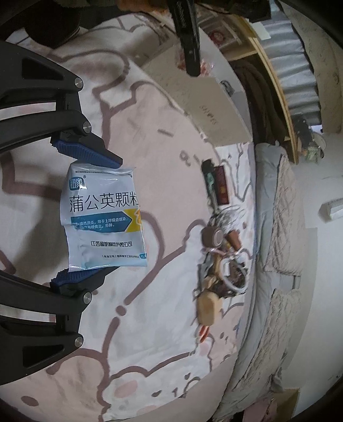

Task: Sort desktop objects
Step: 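Carry the candy bag with the left tool while the right tool carries the sachet to the box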

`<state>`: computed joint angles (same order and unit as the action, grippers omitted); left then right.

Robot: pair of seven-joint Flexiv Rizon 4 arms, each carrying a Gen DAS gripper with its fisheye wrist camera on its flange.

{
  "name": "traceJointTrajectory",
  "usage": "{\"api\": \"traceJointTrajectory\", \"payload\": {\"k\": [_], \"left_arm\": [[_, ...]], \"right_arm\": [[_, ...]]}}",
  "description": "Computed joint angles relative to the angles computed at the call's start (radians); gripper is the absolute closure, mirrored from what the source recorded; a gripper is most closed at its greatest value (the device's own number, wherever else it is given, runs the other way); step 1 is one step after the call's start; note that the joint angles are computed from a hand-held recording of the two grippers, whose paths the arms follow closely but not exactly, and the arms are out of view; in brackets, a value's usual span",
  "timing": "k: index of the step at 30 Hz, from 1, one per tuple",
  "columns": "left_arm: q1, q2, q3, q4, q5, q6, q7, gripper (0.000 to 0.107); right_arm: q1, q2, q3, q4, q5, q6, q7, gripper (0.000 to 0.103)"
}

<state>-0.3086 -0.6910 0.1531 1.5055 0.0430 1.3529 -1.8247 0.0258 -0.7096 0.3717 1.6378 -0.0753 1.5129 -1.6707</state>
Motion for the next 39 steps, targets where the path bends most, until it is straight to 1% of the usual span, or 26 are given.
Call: {"api": "traceJointTrajectory", "payload": {"k": [2, 4, 7, 12, 18, 22, 27, 33, 34, 36, 38, 39], "left_arm": [[-0.004, 0.005, 0.011, 0.004, 0.005, 0.013, -0.01, 0.078], [0.005, 0.013, 0.005, 0.013, -0.001, 0.029, -0.013, 0.078], [0.001, 0.02, 0.019, 0.016, -0.004, 0.034, -0.026, 0.078], [-0.005, 0.035, 0.056, 0.01, -0.004, 0.033, -0.073, 0.078], [-0.009, 0.051, 0.112, -0.012, 0.027, 0.013, -0.159, 0.078], [-0.012, 0.055, 0.166, -0.036, 0.074, -0.021, -0.235, 0.078], [0.008, 0.05, 0.224, -0.087, 0.133, -0.089, -0.359, 0.078], [0.039, 0.045, 0.263, -0.133, 0.203, -0.193, -0.503, 0.078], [0.049, 0.047, 0.255, -0.135, 0.209, -0.21, -0.515, 0.078], [0.071, 0.041, 0.246, -0.161, 0.216, -0.29, -0.538, 0.078], [0.076, 0.035, 0.253, -0.182, 0.249, -0.336, -0.583, 0.078], [0.088, 0.035, 0.243, -0.184, 0.253, -0.348, -0.598, 0.078]], "right_arm": [[-0.003, 0.005, 0.011, -0.004, -0.003, 0.006, -0.011, 0.035], [0.008, 0.011, 0.005, -0.008, -0.011, 0.014, -0.016, 0.035], [-0.002, 0.007, 0.034, -0.031, -0.014, 0.003, -0.032, 0.035], [0.027, 0.008, 0.023, -0.054, -0.023, 0.012, -0.048, 0.035], [0.014, -0.019, 0.09, -0.116, -0.012, -0.025, -0.099, 0.035], [0.013, -0.027, 0.125, -0.147, 0.01, -0.044, -0.149, 0.035], [0.037, -0.027, 0.121, -0.167, 0.035, -0.042, -0.187, 0.035], [0.027, -0.038, 0.16, -0.191, 0.074, -0.063, -0.237, 0.035], [0.026, -0.038, 0.165, -0.194, 0.082, -0.069, -0.244, 0.035], [0.019, -0.039, 0.181, -0.2, 0.101, -0.078, -0.264, 0.035], [0.019, -0.036, 0.188, -0.201, 0.118, -0.081, -0.283, 0.035], [0.018, -0.034, 0.193, -0.202, 0.126, -0.083, -0.294, 0.035]]}}
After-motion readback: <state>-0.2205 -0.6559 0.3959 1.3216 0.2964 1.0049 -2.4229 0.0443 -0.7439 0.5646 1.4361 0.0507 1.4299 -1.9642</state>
